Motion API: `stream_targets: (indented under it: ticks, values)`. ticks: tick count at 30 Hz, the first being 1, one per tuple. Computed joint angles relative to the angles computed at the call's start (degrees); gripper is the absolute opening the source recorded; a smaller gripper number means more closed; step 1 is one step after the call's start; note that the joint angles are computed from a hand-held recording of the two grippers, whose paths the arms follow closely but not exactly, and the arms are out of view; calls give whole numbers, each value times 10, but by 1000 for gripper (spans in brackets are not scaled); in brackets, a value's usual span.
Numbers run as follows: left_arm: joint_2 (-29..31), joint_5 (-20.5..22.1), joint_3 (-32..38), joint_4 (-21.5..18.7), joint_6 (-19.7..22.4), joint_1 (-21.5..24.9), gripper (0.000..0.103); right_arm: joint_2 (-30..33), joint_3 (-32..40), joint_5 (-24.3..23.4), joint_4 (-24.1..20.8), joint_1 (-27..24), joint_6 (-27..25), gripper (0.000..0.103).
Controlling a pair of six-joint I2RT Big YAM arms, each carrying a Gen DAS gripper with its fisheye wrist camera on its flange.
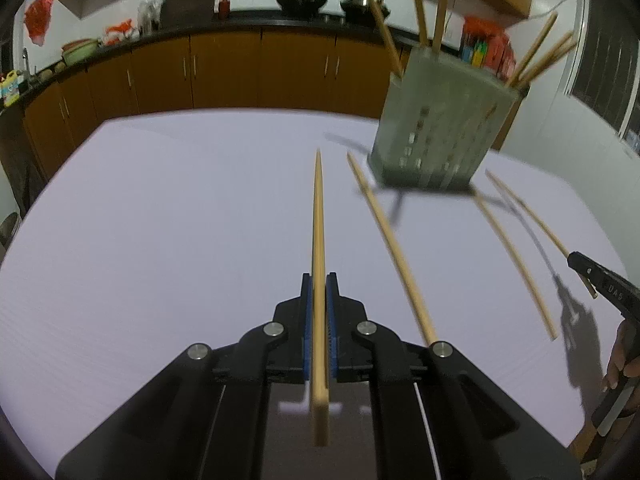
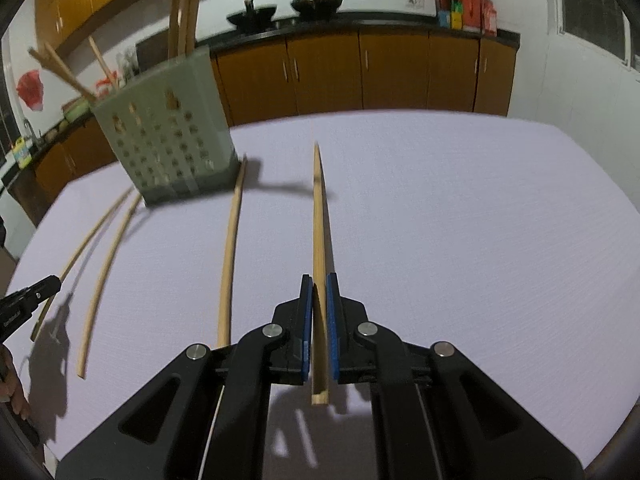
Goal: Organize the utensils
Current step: 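Lift both held chopsticks up over the holder while raising both tools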
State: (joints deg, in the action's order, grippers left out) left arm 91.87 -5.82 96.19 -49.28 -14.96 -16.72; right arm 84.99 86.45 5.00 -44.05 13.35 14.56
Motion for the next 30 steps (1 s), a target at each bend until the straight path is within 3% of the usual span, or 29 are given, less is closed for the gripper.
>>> stream_targets:
  ticks: [14,30]
  values:
    - [-45,-31,15,99,2,0,8,-35,8,28,91,1,-4,8]
    - [-39,-39,50,118,15,2,7,-43,26,34,124,4,-21,8]
